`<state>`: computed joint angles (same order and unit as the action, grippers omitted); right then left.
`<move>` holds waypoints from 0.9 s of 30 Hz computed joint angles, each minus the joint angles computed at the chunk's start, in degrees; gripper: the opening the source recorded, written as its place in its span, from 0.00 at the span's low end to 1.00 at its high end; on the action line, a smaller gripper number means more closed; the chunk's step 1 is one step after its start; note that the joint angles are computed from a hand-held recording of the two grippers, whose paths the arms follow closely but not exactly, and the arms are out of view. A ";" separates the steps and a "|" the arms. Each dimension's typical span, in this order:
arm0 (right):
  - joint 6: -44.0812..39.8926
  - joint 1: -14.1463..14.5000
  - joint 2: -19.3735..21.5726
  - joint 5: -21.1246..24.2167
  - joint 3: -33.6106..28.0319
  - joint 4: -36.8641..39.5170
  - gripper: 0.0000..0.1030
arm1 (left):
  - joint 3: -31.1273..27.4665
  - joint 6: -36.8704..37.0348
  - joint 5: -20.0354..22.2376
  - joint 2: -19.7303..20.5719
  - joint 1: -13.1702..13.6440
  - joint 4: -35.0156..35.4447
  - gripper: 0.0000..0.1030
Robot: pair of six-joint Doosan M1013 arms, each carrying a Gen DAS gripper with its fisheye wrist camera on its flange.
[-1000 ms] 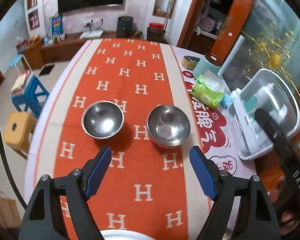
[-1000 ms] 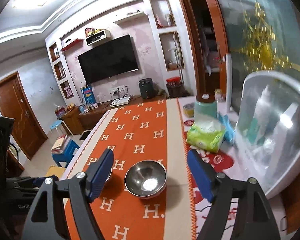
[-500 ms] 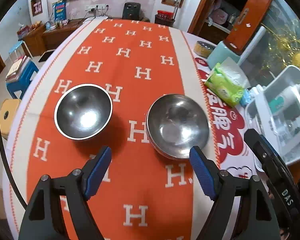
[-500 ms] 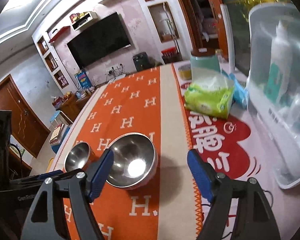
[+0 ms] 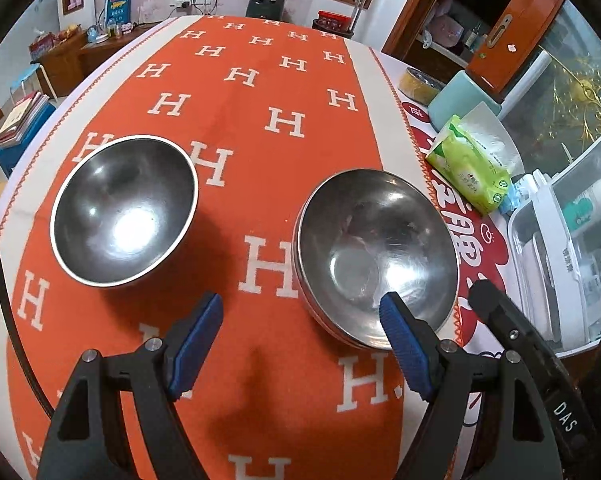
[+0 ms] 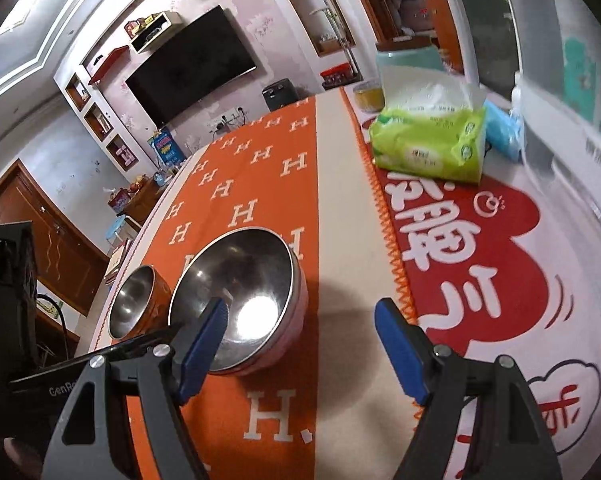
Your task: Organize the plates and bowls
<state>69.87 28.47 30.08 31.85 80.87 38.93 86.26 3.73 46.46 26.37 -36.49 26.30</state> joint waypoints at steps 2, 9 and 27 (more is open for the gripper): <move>-0.54 -0.12 0.24 0.36 -0.03 1.08 0.70 | 0.14 -0.81 -0.57 0.22 0.05 0.64 0.76; -1.19 -0.24 1.16 1.90 -0.54 1.81 0.53 | 0.68 -1.33 -3.04 0.76 0.73 -1.49 0.63; -3.83 -0.38 1.54 3.28 -0.02 5.56 0.27 | 1.35 -0.89 -7.63 0.95 0.96 -5.07 0.23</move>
<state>66.04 28.09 31.62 35.13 80.84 44.48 87.61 2.85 38.83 27.32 -35.52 21.22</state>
